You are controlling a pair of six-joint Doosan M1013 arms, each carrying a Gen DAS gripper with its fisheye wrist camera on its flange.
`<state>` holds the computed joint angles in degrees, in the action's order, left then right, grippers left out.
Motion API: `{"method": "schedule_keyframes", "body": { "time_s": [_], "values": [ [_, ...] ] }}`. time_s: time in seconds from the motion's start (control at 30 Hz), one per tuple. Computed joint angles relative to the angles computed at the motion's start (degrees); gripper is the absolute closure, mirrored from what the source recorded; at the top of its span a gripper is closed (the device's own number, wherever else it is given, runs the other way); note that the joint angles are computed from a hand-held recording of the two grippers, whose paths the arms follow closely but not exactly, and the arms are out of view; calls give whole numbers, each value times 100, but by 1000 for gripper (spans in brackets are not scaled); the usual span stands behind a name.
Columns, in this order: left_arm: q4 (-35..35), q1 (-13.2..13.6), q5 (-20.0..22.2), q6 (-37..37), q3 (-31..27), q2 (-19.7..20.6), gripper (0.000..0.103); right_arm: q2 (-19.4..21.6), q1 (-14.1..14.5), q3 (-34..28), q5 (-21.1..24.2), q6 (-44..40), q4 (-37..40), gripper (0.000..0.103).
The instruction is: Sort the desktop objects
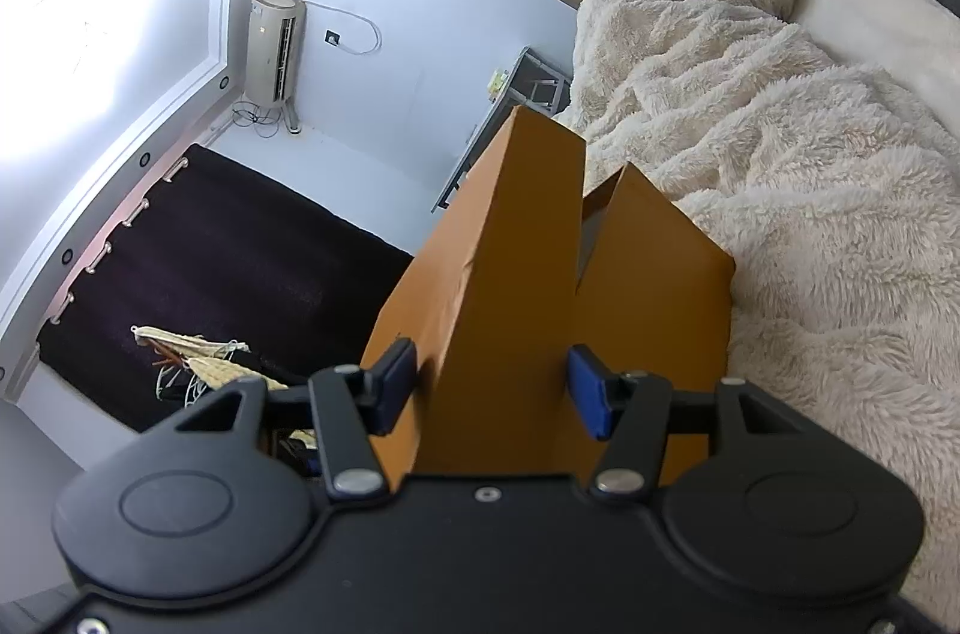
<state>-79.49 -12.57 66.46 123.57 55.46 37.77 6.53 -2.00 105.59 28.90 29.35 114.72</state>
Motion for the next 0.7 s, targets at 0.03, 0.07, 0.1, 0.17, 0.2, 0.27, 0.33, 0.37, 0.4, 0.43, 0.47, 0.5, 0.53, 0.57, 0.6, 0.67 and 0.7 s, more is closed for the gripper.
{"method": "schedule_keyframes", "body": {
  "time_s": [0.03,0.07,0.1,0.17,0.2,0.27,0.33,0.37,0.4,0.43,0.47,0.5,0.53,0.57,0.6,0.67,0.7],
  "values": [
    [-111,17,53,19,-13,8,4,-1,-3,4,22,-25,42,49],
    [-161,25,85,19,-34,14,4,-6,-14,-1,60,-36,89,49],
    [-140,25,99,-7,-83,22,4,-12,-24,-7,99,-48,137,49],
    [-18,12,71,-42,-173,26,4,-8,-23,-60,64,51,9,49],
    [68,1,34,-87,-230,35,4,0,-24,-88,64,92,-41,49],
    [182,-19,-38,-213,-348,71,4,27,-25,-162,29,248,-210,49],
    [310,-34,-56,-452,-548,159,4,72,-38,-244,1,480,-372,49],
    [388,-43,-32,-569,-650,205,4,95,-44,-285,-13,598,-455,49],
    [530,-58,20,-730,-799,275,4,120,-52,-314,-46,727,-523,48],
    [756,-82,120,-950,-991,369,4,146,-61,-343,-78,859,-595,48],
    [846,-90,166,-1036,-1077,412,4,162,-66,-339,-114,911,-582,48],
    [966,-108,150,-1051,-1104,426,4,178,-71,-336,-150,966,-570,48],
    [1135,-135,122,-1064,-1129,438,4,195,-76,-334,-186,1021,-561,48],
    [1216,-150,87,-1020,-1108,423,4,203,-78,-318,-212,1047,-560,48],
    [1256,-158,44,-947,-1059,394,4,210,-80,-296,-195,984,-487,50],
    [1222,-158,-2,-834,-974,349,4,221,-89,-249,-145,876,-350,54],
    [1187,-153,7,-785,-960,343,4,224,-96,-224,-111,833,-288,54]
  ]
}}
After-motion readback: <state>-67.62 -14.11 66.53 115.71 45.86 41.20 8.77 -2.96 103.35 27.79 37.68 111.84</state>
